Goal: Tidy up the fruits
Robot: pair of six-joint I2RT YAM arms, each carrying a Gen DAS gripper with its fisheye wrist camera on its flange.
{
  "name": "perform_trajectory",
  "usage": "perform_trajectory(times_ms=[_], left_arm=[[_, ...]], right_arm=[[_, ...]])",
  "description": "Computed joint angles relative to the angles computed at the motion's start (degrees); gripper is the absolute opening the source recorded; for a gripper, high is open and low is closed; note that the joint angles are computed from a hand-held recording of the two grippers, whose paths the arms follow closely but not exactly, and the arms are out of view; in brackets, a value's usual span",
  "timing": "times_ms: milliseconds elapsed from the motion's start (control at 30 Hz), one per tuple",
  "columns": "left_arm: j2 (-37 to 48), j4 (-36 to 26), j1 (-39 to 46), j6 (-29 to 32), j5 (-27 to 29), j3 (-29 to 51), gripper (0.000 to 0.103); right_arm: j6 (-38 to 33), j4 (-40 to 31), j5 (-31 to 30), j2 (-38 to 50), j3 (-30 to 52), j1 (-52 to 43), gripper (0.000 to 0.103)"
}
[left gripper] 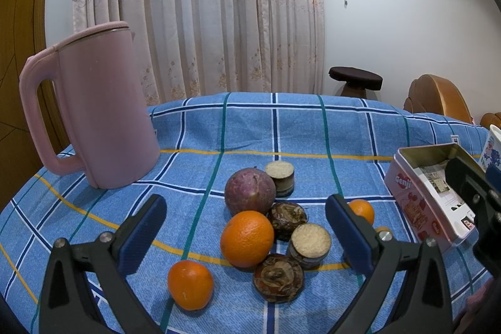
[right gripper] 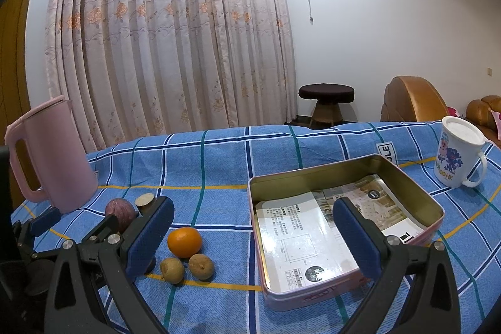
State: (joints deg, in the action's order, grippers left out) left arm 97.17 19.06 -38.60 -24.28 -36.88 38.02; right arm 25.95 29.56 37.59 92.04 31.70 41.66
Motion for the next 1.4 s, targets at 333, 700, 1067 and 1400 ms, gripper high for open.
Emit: perform_trajectory(times_ms=[333,700,1067,1400], left_arm=[[-0.21,-2.24,1.21,0.31,0.49,0.14,0.103],[-10.86,-2.29,12.06,2.81,2.91,-6.44,0.103],[-11.31,-3.75,13.71,6.74,10.59,-7.17,0.103],[-11.06,-4.53,13.37,6.70,12.04,-6.44,0.103]], right_arm=[[-2.34,0.73,-1.06,-0.13,-0.11,-0.31,0.102],[-9.04,2.63,-11.37,1.90,0.19,-1.99,0.042],[-11.00,-13.92,-22.19,8.96,9.57,0.35,0.042],[-12.47,-21.71,-26.76,14.44,17.27,0.59,0.042]])
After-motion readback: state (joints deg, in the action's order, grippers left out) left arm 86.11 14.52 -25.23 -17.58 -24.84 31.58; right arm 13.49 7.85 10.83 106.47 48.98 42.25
